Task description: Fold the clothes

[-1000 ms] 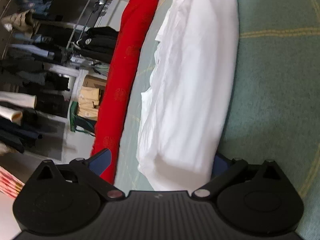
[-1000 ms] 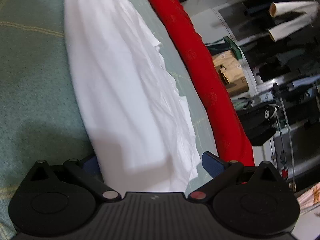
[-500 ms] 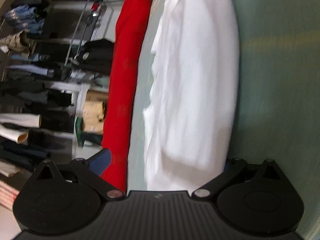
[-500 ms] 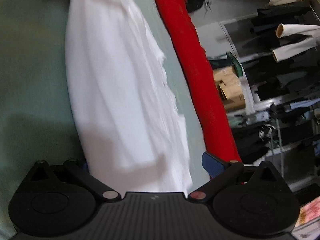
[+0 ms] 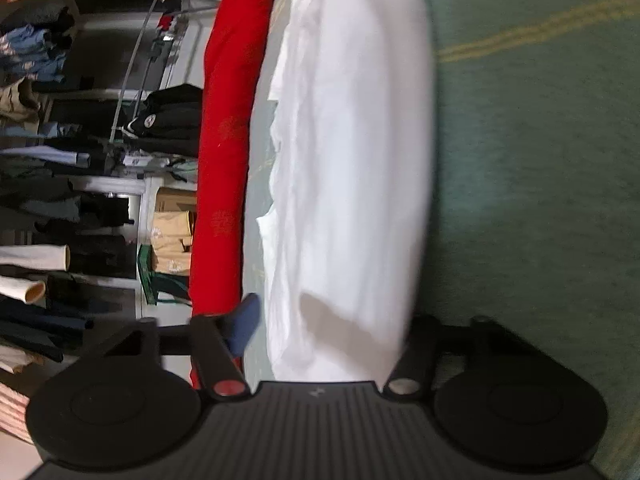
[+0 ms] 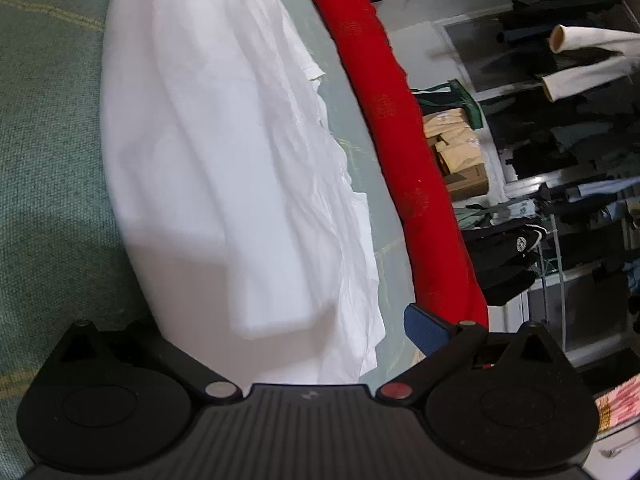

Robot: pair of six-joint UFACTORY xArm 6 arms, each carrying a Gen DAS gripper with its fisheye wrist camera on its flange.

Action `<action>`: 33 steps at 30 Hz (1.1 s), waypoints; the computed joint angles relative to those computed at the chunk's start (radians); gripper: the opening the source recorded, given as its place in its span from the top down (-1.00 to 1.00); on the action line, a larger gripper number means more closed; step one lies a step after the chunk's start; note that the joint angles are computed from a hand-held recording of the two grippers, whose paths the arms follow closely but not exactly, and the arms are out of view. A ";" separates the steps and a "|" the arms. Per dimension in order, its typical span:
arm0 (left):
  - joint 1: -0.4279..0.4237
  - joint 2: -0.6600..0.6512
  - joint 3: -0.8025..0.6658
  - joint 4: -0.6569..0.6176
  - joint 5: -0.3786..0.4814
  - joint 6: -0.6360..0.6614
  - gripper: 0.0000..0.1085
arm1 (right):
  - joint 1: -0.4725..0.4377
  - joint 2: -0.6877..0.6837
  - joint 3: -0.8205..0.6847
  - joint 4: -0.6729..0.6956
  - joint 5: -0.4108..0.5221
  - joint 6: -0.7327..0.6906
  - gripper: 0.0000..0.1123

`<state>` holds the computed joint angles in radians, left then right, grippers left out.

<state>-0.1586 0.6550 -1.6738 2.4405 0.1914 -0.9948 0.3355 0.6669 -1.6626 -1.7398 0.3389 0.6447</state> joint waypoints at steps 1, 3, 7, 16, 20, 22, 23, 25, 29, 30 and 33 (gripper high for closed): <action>0.002 0.004 -0.001 -0.025 -0.006 0.024 0.32 | 0.001 -0.002 0.004 -0.018 0.002 0.022 -0.83; 0.006 0.012 -0.002 -0.080 -0.016 0.077 0.64 | 0.001 -0.003 0.006 -0.024 0.001 0.026 -0.83; 0.002 0.020 0.011 -0.133 0.002 0.119 1.00 | 0.001 -0.010 0.016 -0.015 0.000 0.015 -0.83; 0.017 0.034 -0.009 -0.283 -0.022 0.224 1.00 | 0.006 -0.026 0.045 -0.101 0.004 0.110 -0.69; 0.021 0.055 -0.045 -0.349 -0.034 0.288 1.00 | 0.014 -0.045 0.084 -0.149 0.003 0.159 -0.28; 0.019 0.051 -0.039 -0.344 -0.031 0.280 1.00 | 0.019 -0.053 0.107 -0.174 -0.003 0.177 0.07; 0.016 0.043 -0.026 -0.329 -0.027 0.260 1.00 | 0.021 -0.056 0.118 -0.172 -0.010 0.168 0.45; 0.016 0.040 -0.021 -0.328 -0.029 0.248 1.00 | 0.032 -0.047 0.133 -0.162 -0.010 0.112 0.85; 0.018 0.044 -0.029 -0.325 -0.035 0.238 1.00 | 0.038 -0.037 0.120 -0.056 0.005 0.025 0.85; 0.019 0.045 -0.031 -0.326 -0.037 0.237 1.00 | 0.034 -0.034 0.113 -0.015 -0.006 -0.005 0.85; 0.022 0.053 -0.044 -0.337 -0.045 0.241 1.00 | 0.036 -0.032 0.111 -0.015 0.000 -0.005 0.85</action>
